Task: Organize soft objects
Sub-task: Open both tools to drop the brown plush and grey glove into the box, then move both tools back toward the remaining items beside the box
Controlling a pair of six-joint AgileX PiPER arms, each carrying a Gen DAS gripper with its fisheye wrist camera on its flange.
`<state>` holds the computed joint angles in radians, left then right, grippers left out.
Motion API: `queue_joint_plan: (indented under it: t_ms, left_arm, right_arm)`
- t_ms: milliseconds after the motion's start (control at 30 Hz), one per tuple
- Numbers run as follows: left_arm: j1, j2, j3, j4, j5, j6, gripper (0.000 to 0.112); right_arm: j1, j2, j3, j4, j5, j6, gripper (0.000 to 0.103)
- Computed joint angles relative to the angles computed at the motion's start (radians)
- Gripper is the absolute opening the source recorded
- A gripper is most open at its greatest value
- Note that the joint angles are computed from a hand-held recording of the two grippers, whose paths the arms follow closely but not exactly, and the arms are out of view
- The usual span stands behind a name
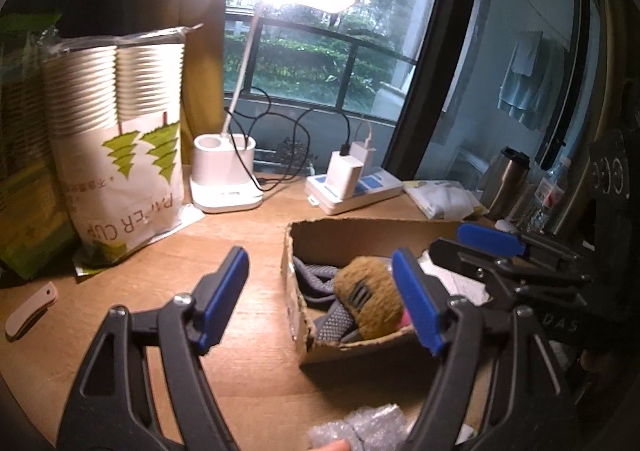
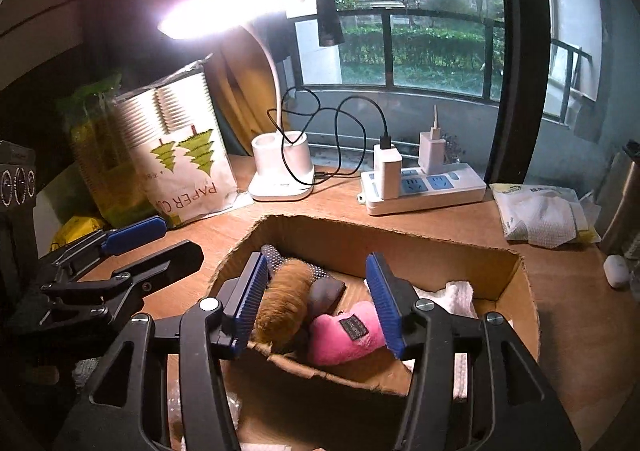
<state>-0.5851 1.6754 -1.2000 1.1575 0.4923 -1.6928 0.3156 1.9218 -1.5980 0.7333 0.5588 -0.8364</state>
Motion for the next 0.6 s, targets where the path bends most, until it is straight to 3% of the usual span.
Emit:
queue_joint_plan:
  t_ms: [600]
  left_arm:
    - [-0.196,-0.058,0.059,0.098,0.16,-0.144,0.076]
  right_arm:
    - [-0.074,-0.254,0.342,0.259,-0.061,-0.303,0.054]
